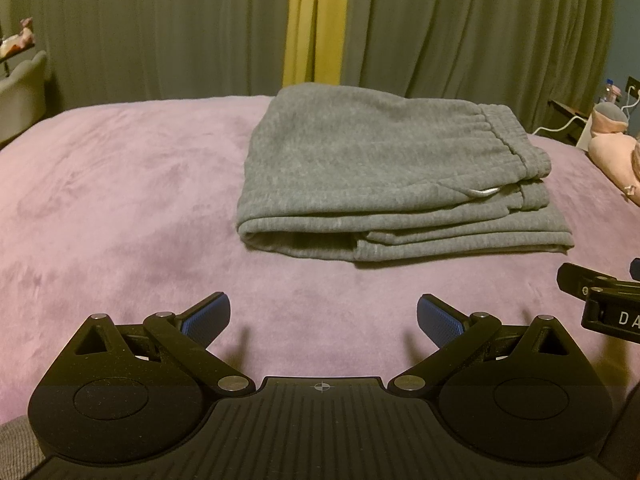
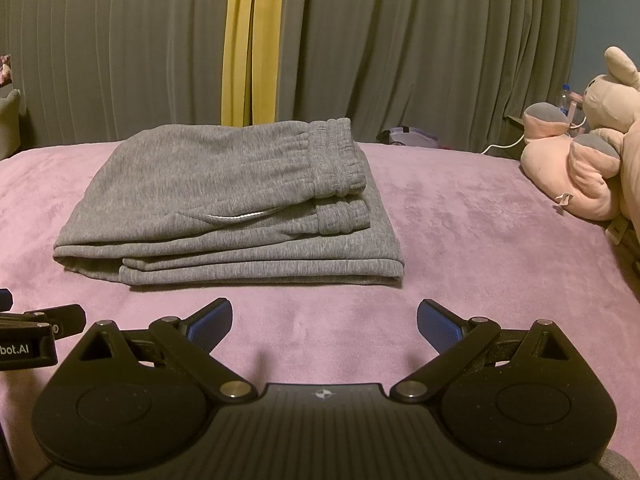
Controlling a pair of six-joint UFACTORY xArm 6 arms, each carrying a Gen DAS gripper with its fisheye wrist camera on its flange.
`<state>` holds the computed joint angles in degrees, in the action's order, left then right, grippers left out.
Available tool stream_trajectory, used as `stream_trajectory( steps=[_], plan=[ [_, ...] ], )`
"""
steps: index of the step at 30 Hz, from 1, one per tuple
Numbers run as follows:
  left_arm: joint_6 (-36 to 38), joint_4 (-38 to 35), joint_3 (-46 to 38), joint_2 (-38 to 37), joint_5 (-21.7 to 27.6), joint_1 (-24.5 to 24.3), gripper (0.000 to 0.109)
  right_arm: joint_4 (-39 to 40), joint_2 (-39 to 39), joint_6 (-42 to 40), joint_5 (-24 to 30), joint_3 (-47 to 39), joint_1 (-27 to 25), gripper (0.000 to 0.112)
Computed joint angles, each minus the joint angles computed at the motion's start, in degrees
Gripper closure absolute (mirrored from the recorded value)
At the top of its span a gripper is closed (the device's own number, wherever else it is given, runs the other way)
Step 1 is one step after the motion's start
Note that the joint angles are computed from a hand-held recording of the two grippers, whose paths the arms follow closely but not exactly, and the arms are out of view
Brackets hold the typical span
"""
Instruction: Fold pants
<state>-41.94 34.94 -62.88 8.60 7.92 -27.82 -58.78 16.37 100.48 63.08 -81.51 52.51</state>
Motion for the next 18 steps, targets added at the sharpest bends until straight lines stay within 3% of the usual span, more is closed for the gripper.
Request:
stream_trajectory(
  steps=[18],
  plan=[
    [0.96,-1.28,-0.18,0.15,0.73,-0.04,0.006,0.06,-0.03,-0.49,-0.08,0.12,0.02,0.013]
  ],
)
